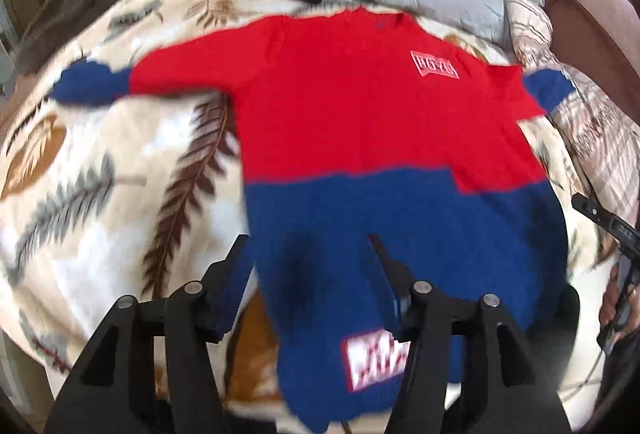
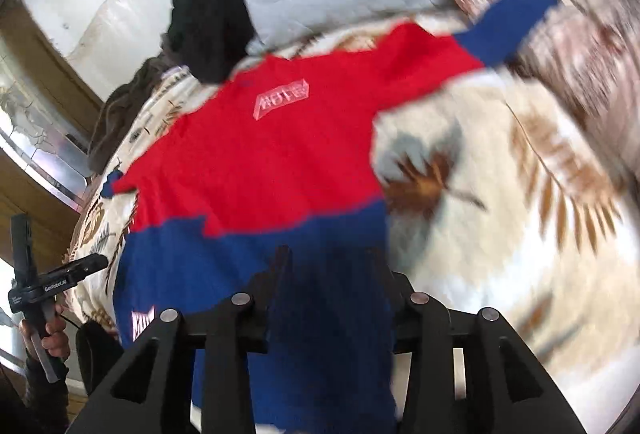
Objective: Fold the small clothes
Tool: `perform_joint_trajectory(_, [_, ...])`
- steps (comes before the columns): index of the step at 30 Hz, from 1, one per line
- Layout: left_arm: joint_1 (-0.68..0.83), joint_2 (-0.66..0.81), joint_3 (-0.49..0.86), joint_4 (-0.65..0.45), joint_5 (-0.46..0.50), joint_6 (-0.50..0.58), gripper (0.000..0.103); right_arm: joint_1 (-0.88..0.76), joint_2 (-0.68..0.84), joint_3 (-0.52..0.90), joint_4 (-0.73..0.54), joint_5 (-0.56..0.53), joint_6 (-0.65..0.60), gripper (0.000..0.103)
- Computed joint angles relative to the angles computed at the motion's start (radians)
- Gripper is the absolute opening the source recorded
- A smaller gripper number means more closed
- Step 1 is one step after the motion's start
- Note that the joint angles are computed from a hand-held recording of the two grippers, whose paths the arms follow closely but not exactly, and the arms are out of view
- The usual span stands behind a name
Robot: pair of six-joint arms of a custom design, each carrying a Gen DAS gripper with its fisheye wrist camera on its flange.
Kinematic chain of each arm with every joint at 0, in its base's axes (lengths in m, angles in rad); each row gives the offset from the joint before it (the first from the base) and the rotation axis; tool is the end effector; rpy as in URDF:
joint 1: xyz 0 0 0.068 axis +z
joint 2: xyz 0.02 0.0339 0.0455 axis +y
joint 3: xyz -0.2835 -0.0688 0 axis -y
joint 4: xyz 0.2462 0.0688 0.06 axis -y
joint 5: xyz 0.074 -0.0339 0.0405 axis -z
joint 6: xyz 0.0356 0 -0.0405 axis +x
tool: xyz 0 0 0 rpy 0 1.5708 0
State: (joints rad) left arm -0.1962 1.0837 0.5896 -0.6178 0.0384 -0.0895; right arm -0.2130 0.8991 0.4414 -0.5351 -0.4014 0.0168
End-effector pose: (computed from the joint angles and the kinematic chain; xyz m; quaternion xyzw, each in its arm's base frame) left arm 0.1773 -0.0366 0.2019 0.0563 0.9720 -0.0509 0.2224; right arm 0.1488 -0.0180 0.1910 0.0512 0.9396 0.1628 0.2966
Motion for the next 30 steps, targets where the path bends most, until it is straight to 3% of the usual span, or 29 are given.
perform_joint_trajectory(5, [-0.096, 0.215, -0.082, 0.209, -0.110, -0.056, 0.056, 0.144, 0.260, -0.065, 0.245, 0.174, 0.045, 0.034])
perform_joint_trajectory(8, [-0.143, 0.194, -0.119, 0.271, -0.166, -0.053, 0.060, 0.031, 0.270, -0.034, 0.220, 0.064, -0.027, 0.033])
perform_joint_trajectory(13, [-0.051, 0.222, -0.031, 0.233, -0.040, 0.019, 0.060, -0.277, 0.387, 0.148, 0.184, -0.073, -0.070, 0.038])
perform_joint_trajectory(18, [-0.060, 0.348, 0.074, 0.266, -0.008, -0.011, 0.062, -0.480, 0.654, 0.457, 0.267, -0.028, 0.043, 0.046])
perform_joint_trajectory(24, [-0.091, 0.582, 0.230, 0.330, 0.025, -0.076, 0.062, -0.494, 0.950, 0.757, 0.327, 0.092, 0.166, 0.047])
perform_joint_trajectory(30, [-0.094, 0.704, 0.346, 0.337, 0.055, -0.067, 0.062, -0.425, 1.050, 0.801, 0.467, 0.253, 0.173, 0.047])
